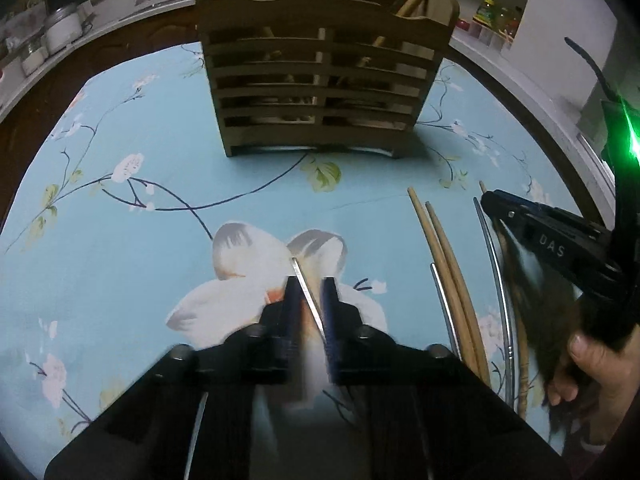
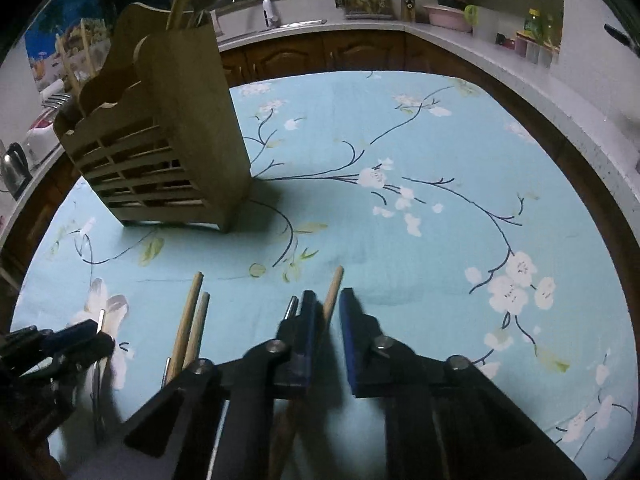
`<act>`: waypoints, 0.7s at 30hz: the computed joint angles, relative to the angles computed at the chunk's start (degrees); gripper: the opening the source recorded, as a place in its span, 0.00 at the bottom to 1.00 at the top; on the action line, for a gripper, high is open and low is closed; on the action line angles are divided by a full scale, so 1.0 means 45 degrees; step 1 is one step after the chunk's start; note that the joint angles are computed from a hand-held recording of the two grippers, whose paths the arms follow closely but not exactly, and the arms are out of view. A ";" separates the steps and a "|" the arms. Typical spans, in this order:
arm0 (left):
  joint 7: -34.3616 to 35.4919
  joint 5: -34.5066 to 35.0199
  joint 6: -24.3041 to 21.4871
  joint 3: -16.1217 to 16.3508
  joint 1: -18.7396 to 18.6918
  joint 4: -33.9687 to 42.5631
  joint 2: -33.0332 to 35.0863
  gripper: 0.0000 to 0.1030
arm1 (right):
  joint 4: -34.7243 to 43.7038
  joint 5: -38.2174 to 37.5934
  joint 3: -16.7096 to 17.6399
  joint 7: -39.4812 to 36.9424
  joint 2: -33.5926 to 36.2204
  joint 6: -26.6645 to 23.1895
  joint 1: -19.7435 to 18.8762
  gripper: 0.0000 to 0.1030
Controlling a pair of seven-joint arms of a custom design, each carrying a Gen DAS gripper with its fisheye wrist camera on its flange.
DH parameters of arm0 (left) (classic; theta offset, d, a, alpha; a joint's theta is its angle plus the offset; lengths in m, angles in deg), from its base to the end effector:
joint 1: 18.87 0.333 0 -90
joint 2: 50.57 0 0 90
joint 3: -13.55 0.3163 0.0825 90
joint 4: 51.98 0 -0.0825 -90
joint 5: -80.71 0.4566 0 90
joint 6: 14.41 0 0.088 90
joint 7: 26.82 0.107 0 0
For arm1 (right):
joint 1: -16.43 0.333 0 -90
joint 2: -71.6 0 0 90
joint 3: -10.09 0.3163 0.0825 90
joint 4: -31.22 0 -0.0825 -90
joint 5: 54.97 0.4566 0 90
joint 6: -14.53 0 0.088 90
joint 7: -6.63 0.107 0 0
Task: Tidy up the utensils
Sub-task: 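Grasp a thin metal chopstick with the left tool while the right tool grasps a bamboo chopstick, then lift both chopsticks and carry them toward the caddy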
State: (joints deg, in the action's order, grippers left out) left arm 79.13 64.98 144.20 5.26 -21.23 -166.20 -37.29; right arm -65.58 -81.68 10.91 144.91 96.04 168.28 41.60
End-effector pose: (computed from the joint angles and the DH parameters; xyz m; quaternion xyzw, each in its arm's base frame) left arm 0.6858 -0.1134 0.3632 -0.5987 0.7495 -0.2508 0.1301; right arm 0.6857 0.3487 0.3749 -0.6609 0.6821 -0.1894 0.2492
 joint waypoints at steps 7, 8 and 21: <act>0.2397 -0.2660 -0.0463 -0.0572 0.0803 -0.0255 -0.0486 0.03 | -0.1492 0.1713 0.0530 -0.0247 -0.1028 0.1959 -0.0699 0.05; 0.2698 -0.3062 -0.0524 -0.0590 0.0854 -0.0373 -0.0668 0.03 | -0.1772 0.1775 0.0556 -0.0243 -0.1289 0.2281 -0.0712 0.05; 0.7023 -0.8886 -0.1372 0.0471 0.0404 -0.1970 -0.4044 0.03 | -0.3804 -0.1649 0.0079 0.2714 -0.4040 0.4091 -0.0038 0.05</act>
